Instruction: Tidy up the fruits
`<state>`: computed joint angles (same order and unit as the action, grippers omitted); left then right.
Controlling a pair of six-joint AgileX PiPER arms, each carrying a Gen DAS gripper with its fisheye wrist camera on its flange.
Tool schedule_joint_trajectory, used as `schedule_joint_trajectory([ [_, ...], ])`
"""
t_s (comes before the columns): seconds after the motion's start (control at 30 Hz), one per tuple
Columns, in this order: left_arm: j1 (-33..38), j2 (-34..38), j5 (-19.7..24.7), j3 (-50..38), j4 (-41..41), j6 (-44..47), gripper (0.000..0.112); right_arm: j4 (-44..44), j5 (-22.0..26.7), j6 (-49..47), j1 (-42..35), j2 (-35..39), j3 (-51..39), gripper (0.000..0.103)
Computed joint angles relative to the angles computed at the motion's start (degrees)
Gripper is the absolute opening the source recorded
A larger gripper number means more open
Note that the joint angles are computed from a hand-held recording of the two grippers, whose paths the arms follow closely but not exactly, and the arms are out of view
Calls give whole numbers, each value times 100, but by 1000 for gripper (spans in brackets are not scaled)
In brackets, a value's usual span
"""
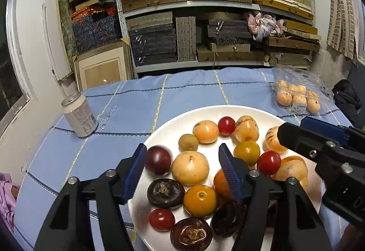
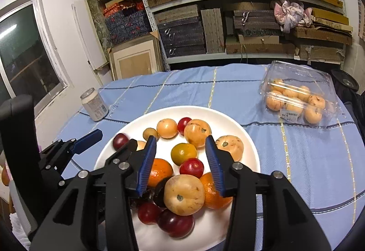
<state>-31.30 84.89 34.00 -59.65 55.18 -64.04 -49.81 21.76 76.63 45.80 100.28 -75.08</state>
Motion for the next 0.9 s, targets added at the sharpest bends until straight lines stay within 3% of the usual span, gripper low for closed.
schedule_joint_trajectory([
  [0.17,-181,-307,128,83,295,-223,85,-568,23,586,153,-420,203,47],
  [0.23,-320,-490,252,105,427,-226,92,-1007,102,1000,306,-671,309,53],
  [0.33,-546,-918,470,201,617,-383,99,-1977,414,1868,699,-1158,564,69],
  [0.47,-734,-1553,812,308,83,94,99,-2747,1252,2486,1437,-1710,790,95],
  [0.63,-1443,-2223,1985,360,-53,297,99,-2866,2239,2701,2335,-2162,889,98],
  [0.83,-2942,-3325,3352,1099,42,-823,99,-3148,3866,3615,3662,-2510,1549,98],
  [0.9,-3224,-3371,3552,1168,10,-1029,99,-3055,4098,4056,3849,-2555,1934,98],
])
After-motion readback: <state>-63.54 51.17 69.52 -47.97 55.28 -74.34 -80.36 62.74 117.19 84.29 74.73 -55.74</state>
